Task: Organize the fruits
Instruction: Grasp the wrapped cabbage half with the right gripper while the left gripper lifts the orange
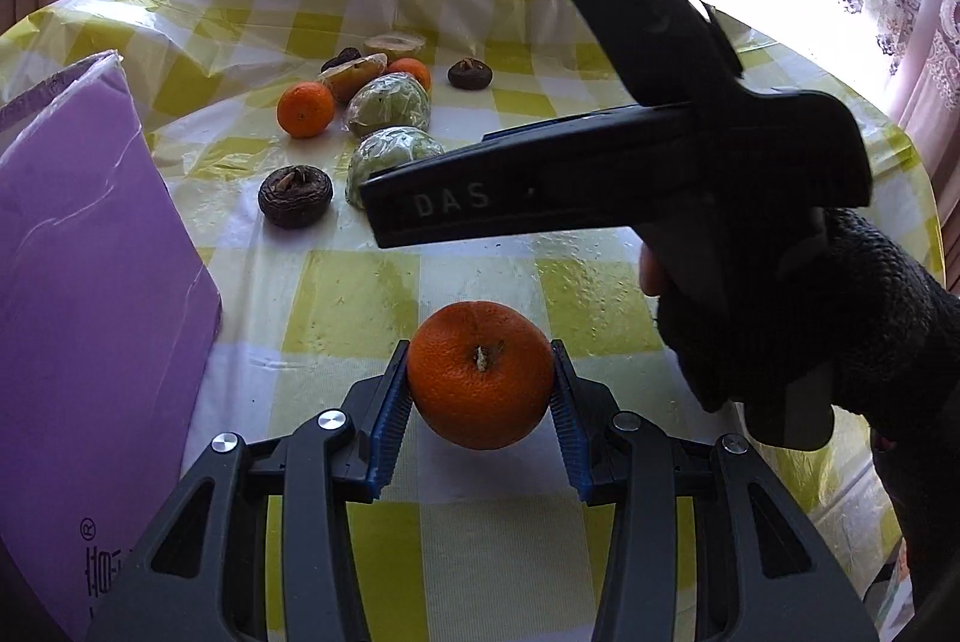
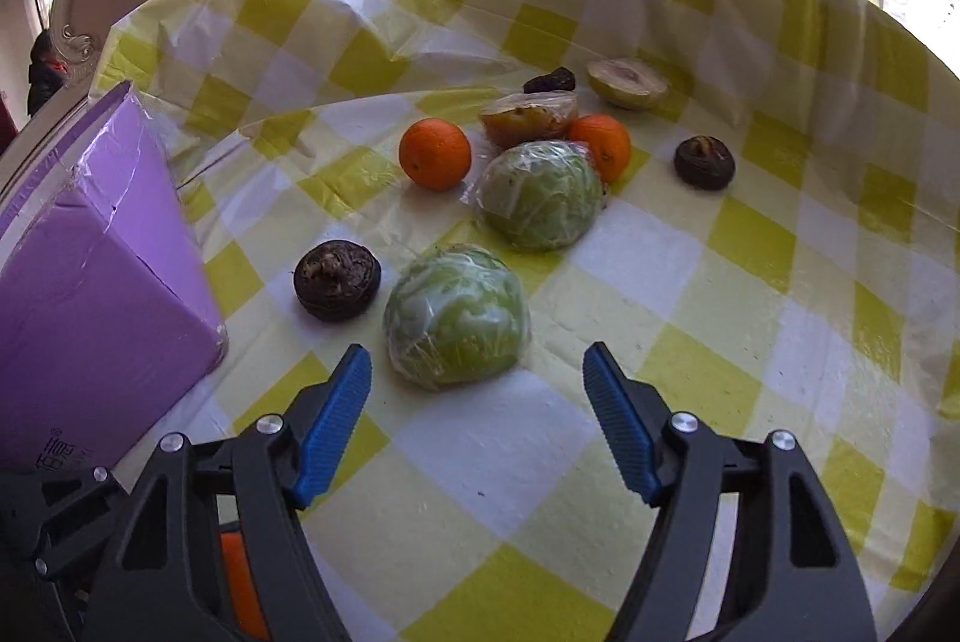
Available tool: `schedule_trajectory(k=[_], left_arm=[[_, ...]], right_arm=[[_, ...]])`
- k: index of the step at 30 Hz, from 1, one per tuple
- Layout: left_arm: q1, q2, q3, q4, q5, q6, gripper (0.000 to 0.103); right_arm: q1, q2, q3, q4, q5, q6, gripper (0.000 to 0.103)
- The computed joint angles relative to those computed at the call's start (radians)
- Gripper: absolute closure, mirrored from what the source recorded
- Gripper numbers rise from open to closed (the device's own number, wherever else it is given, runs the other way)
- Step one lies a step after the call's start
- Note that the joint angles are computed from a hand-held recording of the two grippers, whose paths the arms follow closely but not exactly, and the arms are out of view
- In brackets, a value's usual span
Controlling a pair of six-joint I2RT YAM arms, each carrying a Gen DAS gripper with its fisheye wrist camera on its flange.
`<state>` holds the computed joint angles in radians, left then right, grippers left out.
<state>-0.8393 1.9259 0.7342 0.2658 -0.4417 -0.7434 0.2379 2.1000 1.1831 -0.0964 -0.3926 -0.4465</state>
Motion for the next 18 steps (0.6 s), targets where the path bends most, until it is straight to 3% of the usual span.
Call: schedule_trajectory(k=[3, 7, 9, 14, 18], left_arm=[[0.029, 0.006, -0.006, 0.011, 0.044, -0.02, 0.061], [0.029, 0.01, -0.011, 0.019, 0.049, -0.028, 0.061], [0.028, 0.01, -0.012, 0.022, 0.05, -0.029, 0.061], [0.049, 0.0, -0.042, 0.061, 0.07, -0.031, 0.061], [0.045, -0.005, -0.039, 0.052, 0.074, -0.021, 0.061]], right_arm=[[0.04, 0.037, 0.007, 0.042, 0.073, -0.012, 0.03], [0.053, 0.037, -0.009, 0.079, 0.088, 0.0, 0.031], [0.059, 0.031, -0.023, 0.091, 0.086, 0.006, 0.042], [0.024, -0.051, -0.17, 0.179, 0.119, 0.096, 0.043], [-0.086, -0.183, -0.383, 0.3, 0.105, 0.191, 0.043]])
